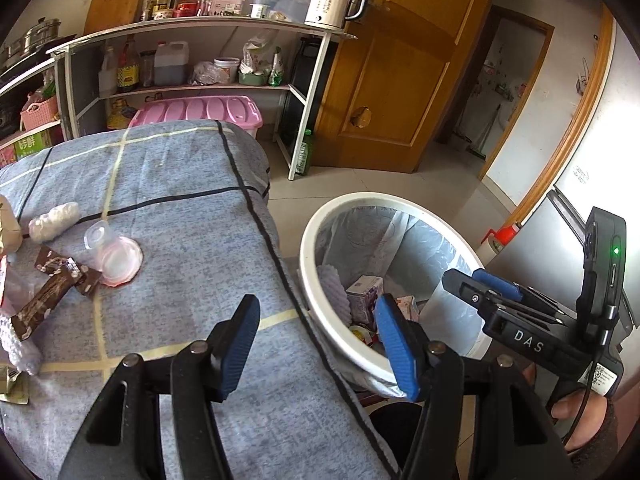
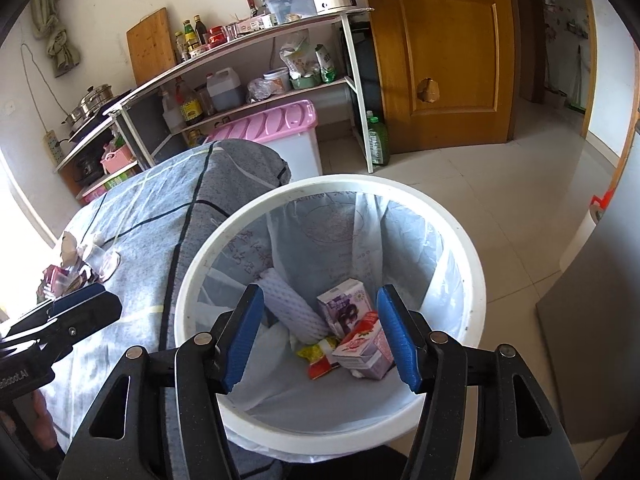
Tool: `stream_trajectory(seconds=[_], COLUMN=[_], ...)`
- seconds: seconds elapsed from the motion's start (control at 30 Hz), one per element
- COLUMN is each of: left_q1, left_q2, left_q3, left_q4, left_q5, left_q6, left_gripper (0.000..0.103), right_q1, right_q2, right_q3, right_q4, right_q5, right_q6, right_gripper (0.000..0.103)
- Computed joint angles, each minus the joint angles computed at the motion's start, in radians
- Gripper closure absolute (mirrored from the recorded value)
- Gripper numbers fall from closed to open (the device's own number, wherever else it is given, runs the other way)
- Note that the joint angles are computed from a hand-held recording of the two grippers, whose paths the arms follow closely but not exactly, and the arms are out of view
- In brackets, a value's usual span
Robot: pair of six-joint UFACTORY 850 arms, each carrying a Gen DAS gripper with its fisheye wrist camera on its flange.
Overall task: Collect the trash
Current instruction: 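Move both grippers over the bin and open them to drop the items, then return both grippers to the bed toward the remaining trash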
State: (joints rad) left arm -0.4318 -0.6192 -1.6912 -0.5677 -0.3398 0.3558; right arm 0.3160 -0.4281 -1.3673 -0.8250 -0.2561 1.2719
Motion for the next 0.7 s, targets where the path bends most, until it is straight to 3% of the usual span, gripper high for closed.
stream_trajectory(seconds=[0.17,0.27,0.37,0.5,0.6,0.7], left_q1=[0.025,0.051,0.072,0.109,0.133,0.163], left_q2=[0.062,0.093,0.125,0.160,0.185,0.204], left_q3=[0.089,0.134,0.181,0.233,0.269,0.300], left_q4=[0.092,0.017,0.102,0.067,0.196,0.134], left_q5=[0.066,0.081,0.121,0.146,0.172,0.185], left_q6=[-0.098,-0.040,-0.128,-0.113,-0.249,-0.202], left_gripper=[0.040,0.040,0.040,0.040,0.039,0.039], right_q1=[0.033,0.055,0.078,0.106,0.123,0.138], right_q2=[-0.006,-0.014,-0.025,-0.062,-0.093,-0.132], right_q3=[-0.022,-0.038,-0.058,-0.111,-0.154,-0.209], right_q4=[-0.013,-0.025,-0.033,0.085,0.175,0.318], right_q5=[0.019,0.036,0.055,0.064,0.063,0.059], right_q6=[0.003,0.006,0.001,-0.137,-0.245,-0.397], right_gripper=[0.043,0.043,0.043,0.043,0.043,0.043])
